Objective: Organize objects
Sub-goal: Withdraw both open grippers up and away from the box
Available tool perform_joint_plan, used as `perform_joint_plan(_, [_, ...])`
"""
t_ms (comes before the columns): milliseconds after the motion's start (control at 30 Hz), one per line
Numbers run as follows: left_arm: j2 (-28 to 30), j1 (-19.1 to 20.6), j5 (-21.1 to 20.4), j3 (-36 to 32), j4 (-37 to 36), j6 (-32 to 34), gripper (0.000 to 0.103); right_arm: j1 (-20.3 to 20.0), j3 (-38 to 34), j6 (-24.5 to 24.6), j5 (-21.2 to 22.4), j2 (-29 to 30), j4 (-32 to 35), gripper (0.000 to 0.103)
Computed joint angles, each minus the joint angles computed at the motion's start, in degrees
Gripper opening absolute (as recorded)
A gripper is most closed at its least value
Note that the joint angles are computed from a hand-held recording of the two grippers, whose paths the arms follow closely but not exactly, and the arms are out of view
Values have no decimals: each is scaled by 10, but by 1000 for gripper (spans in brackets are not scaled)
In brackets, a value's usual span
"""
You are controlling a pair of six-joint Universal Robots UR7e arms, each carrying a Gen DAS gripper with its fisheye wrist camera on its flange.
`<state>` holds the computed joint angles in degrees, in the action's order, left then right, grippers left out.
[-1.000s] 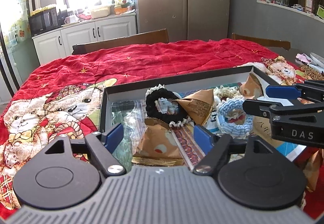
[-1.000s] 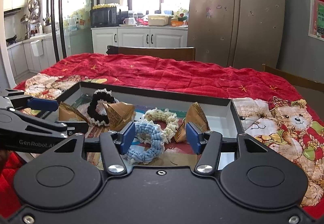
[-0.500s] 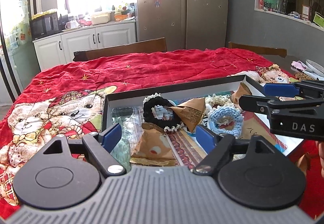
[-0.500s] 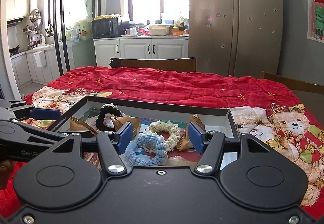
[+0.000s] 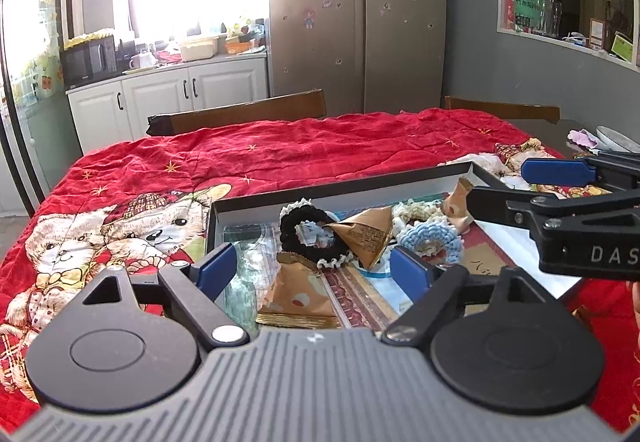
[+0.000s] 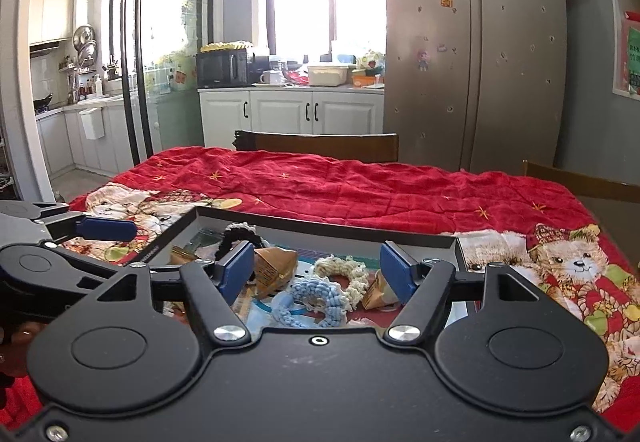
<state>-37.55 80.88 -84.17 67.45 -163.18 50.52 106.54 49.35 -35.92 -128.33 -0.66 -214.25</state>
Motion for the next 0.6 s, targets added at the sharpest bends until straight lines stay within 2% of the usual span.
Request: perform_joint_plan(600, [-43, -3, -25, 52, -9, 4, 90, 20, 75, -16, -6, -35, -55, 69])
